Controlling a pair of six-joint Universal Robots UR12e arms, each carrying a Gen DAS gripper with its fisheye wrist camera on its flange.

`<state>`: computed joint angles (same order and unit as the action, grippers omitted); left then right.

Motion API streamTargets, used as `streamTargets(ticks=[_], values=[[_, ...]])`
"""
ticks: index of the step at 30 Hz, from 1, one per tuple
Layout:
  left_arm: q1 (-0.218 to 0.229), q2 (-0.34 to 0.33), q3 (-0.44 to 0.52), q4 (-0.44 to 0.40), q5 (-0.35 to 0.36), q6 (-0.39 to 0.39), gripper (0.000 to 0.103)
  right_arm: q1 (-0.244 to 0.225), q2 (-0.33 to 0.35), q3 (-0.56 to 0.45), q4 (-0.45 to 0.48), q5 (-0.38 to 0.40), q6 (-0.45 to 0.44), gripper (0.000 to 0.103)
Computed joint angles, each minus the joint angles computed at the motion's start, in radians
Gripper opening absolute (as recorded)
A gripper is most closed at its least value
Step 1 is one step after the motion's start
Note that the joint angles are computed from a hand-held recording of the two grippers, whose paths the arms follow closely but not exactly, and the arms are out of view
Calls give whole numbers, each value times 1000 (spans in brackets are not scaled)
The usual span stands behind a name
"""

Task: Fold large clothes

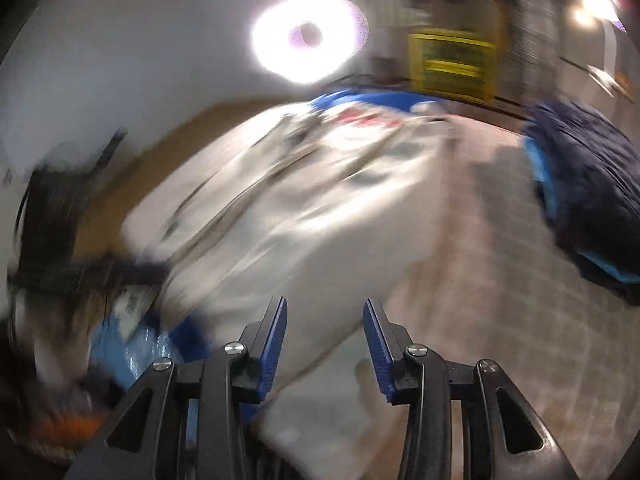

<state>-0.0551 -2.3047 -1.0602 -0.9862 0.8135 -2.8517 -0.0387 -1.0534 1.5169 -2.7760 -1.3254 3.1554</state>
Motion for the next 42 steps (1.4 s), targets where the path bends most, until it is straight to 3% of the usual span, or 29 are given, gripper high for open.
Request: streamTargets(ticks=[3,5,15,20,25,28,30,38,40,42], values=[[-13,-16,24,-29,9,19,55,-32,58,-91,18,-62,106,41],[-20,-29,44,-48,21,28,55,-45,101,-162,55,-79,126,39],[-40,-82,113,-135,92,82,55,-62,331,-517,230,-92,132,36],[-43,-82,107,-131,106,143,55,-77,419,-640,238,-25,190,36],[-39,-79,95,-122,85,144,55,-76,469,-729,282,-24,157,26],[-39,-79,93,-119,76,155,55,-81,488,-763,299,0,151,10],[-38,-78,93,-126,73,161,55,-82,493,-774,304,9,159,6],[-34,-82,110,-175,26,133,55,-71,479,-845,350,-201,63,1],[-37,-82,109,-188,16,139,55,-66,505,-899,406,-271,37,0],[-41,-74,99,-191,22,165,55,-65,530,-938,461,-290,33,0]])
